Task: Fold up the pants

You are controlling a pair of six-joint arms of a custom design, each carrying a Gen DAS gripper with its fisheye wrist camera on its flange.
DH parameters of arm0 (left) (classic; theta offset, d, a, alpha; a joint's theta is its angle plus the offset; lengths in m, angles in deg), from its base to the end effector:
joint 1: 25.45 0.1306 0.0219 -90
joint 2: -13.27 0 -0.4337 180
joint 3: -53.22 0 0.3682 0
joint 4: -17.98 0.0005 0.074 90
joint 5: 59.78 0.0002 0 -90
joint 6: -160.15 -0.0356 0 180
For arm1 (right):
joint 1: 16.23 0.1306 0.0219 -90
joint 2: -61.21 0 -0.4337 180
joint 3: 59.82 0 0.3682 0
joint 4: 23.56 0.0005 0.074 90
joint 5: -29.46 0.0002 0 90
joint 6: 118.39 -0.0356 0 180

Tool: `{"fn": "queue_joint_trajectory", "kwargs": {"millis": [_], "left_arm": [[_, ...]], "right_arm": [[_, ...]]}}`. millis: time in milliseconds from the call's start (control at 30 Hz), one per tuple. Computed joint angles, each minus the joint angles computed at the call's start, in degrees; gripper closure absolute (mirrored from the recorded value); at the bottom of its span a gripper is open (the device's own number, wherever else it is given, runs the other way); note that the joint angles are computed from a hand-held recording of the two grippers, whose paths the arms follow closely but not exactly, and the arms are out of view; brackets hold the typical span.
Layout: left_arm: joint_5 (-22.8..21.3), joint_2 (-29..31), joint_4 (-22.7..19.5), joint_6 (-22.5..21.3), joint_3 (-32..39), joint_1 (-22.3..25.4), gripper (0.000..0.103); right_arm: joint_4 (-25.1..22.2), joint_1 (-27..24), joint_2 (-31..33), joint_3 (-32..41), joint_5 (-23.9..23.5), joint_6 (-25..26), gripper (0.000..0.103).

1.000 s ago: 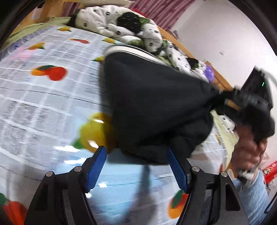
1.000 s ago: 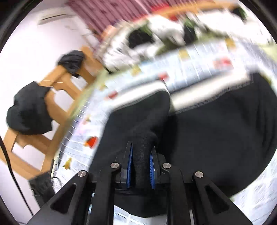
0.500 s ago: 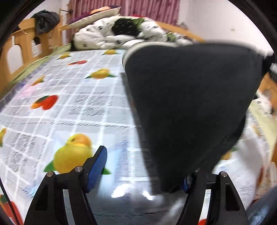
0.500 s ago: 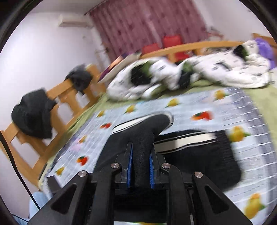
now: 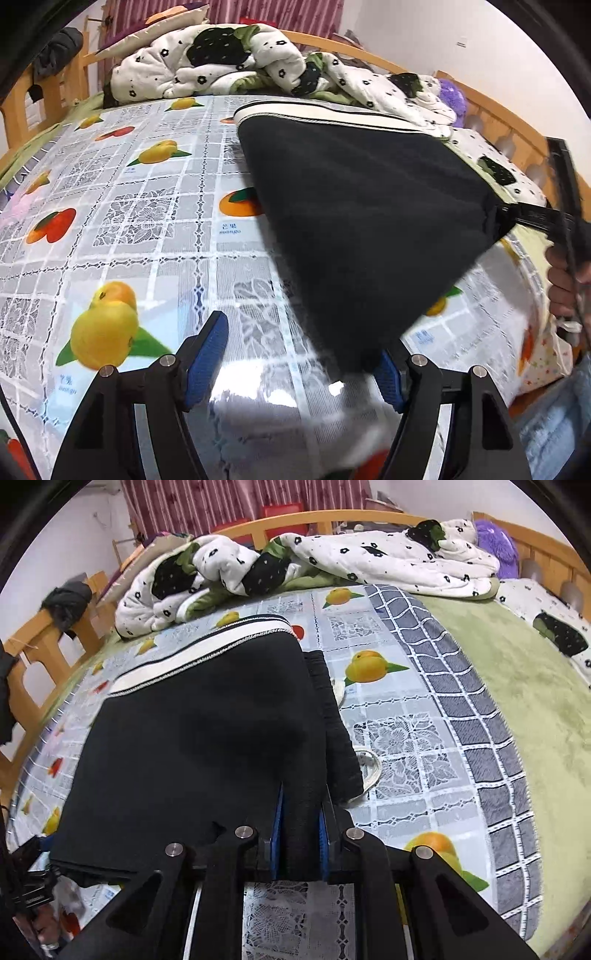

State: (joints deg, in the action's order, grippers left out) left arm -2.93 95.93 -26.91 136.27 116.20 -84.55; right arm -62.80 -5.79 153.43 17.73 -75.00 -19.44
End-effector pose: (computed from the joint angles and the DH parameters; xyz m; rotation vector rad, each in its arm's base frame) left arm 0.1999 -0.2971 0.3429 -0.3115 2.4141 -0.1540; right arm 0.4495 0.0914 0.3830 -0.5222 2.4437 0.3273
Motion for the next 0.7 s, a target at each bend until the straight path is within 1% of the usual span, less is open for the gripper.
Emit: {"fn": "queue_joint_trajectory", "kwargs": {"millis": [100, 133, 167, 233, 300, 333, 400, 467, 500, 533, 567, 600, 633, 700], "left_arm": [[-0.3, -2.8, 0.8, 0.3, -1.0, -1.7, 0.032], [-0.2, -3.4, 0.7, 1.1, -1.2, -2.2, 0.032], [-0.4, -4.8, 1.5, 2.3, -1.9, -2.7, 0.033], [-0.1, -6.0, 3.9, 2.8, -2.9, -2.0, 0.033], [2.6, -6.5, 7.4, 1.8, -3.3, 0.5, 0.033], [4.8, -6.1, 9.8, 0.3, -3.3, 2.6, 0.033], [8.1, -4.4, 12.7, -2.2, -2.9, 5.8, 0.034], [13.7, -2.0, 15.0, -3.8, -2.4, 9.1, 0.034], [18.6, -0.6, 19.1, -3.5, -3.6, 11.4, 0.034], [20.2, -0.1, 21.5, -2.7, -4.5, 12.2, 0.035], [19.5, 0.1, 25.2, -2.3, -5.6, 12.4, 0.038], [19.5, 0.8, 26.1, -2.9, -5.4, 12.7, 0.044], [19.7, 1.8, 24.6, -3.5, -4.1, 13.1, 0.05], [19.4, 2.7, 23.2, -2.9, -2.9, 13.5, 0.061]], "right_arm": [[0.3, 1.4, -1.7, -0.2, 4.7, 3.3, 0.077], [1.1, 1.2, -2.7, -0.7, 5.4, 3.8, 0.077], [1.9, 1.2, -3.5, -1.0, 5.7, 4.0, 0.076], [2.3, 0.9, -3.9, -0.2, 4.8, 4.0, 0.068], [1.6, 0.9, -2.8, 1.6, 4.1, 3.1, 0.061], [0.8, 1.1, -1.7, 2.8, 3.8, 3.3, 0.059], [-0.7, 1.5, 0.6, 4.8, 3.8, 3.5, 0.059], [-4.0, 1.4, 4.1, 7.3, 3.7, 3.5, 0.059], [-4.9, 0.9, 5.5, 7.9, 2.2, 2.4, 0.056], [-4.3, 0.2, 6.1, 7.6, 0.4, 1.0, 0.047], [-3.6, -0.5, 6.2, 7.0, -0.7, 0.1, 0.043], [-3.7, -1.1, 6.6, 7.0, -1.9, -0.6, 0.038], [-4.3, -1.9, 7.2, 7.3, -3.9, -1.5, 0.037], [-6.6, -3.9, 9.1, 8.4, -10.4, -4.9, 0.037]]}}
